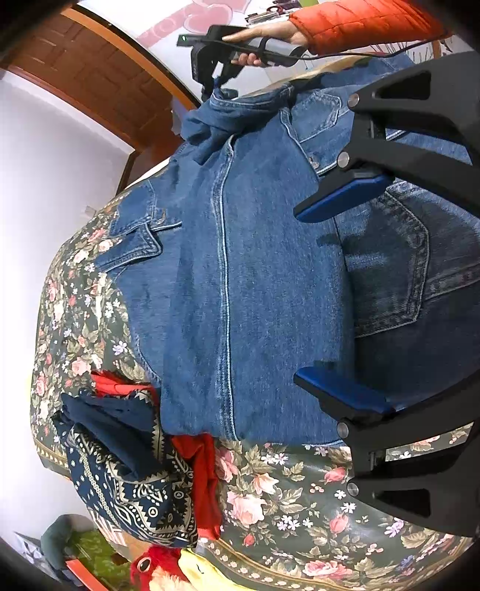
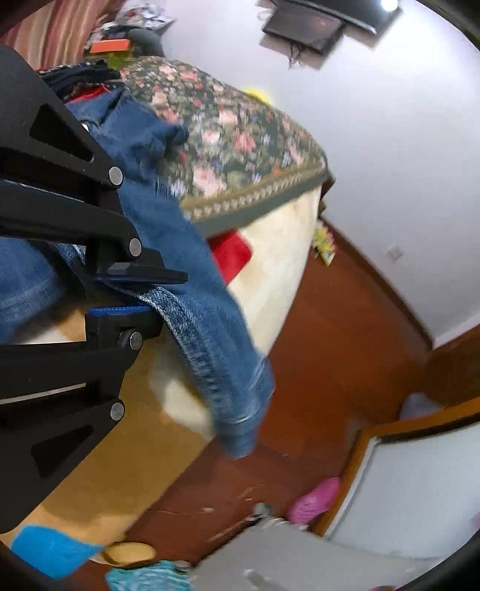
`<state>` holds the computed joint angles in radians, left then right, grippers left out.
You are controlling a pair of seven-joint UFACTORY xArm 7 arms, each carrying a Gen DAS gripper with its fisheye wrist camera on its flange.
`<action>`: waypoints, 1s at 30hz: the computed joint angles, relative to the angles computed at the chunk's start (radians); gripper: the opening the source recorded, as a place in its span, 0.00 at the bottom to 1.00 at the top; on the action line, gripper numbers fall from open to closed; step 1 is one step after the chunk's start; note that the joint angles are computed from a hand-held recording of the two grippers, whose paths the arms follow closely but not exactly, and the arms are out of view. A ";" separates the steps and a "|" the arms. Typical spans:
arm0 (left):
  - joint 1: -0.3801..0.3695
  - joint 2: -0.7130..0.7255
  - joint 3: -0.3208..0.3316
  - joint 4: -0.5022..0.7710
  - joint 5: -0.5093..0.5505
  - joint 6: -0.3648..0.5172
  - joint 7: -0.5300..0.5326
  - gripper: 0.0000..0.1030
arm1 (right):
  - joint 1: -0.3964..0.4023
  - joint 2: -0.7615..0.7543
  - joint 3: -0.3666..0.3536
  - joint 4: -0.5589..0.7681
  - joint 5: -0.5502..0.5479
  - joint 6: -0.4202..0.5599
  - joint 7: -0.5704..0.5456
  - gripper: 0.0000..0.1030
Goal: Fold large clothes
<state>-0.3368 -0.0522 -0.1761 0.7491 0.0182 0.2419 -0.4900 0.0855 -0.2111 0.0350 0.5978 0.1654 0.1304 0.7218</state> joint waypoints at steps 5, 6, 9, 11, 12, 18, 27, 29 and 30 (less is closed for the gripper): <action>0.001 -0.046 -0.004 -0.020 0.009 -0.009 -0.004 0.77 | 0.006 -0.122 0.048 0.032 -0.070 0.016 -0.010 0.07; 0.003 -0.059 -0.006 -0.028 0.015 -0.011 -0.008 0.77 | 0.012 -0.138 0.057 0.041 -0.080 0.017 -0.014 0.07; 0.011 -0.102 -0.012 -0.052 0.034 -0.017 -0.023 0.78 | 0.064 -0.184 0.078 0.079 -0.097 0.018 -0.052 0.07; 0.018 -0.130 -0.015 -0.069 0.041 -0.020 -0.031 0.78 | 0.120 -0.195 0.083 0.115 -0.094 0.030 -0.089 0.06; 0.020 -0.147 -0.015 -0.079 0.042 -0.021 -0.033 0.78 | 0.156 -0.193 0.073 0.129 -0.079 0.032 -0.113 0.06; 0.025 -0.247 0.004 -0.156 0.008 -0.031 -0.011 0.78 | 0.401 -0.100 0.012 0.251 0.111 0.091 -0.295 0.06; 0.027 -0.390 0.053 -0.280 -0.062 -0.018 0.039 0.79 | 0.414 0.125 0.156 0.339 0.173 0.254 -0.359 0.06; 0.020 -0.417 0.071 -0.306 -0.087 -0.008 0.050 0.79 | 0.416 0.151 0.181 0.331 0.157 0.275 -0.356 0.06; 0.015 -0.427 0.078 -0.316 -0.100 -0.007 0.055 0.79 | 0.416 0.150 0.192 0.329 0.138 0.288 -0.342 0.06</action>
<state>-0.3215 -0.4787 -0.0980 0.4326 -0.0820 0.2345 -0.4354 0.5019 -0.0608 0.2266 0.9268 0.3033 0.4187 0.3801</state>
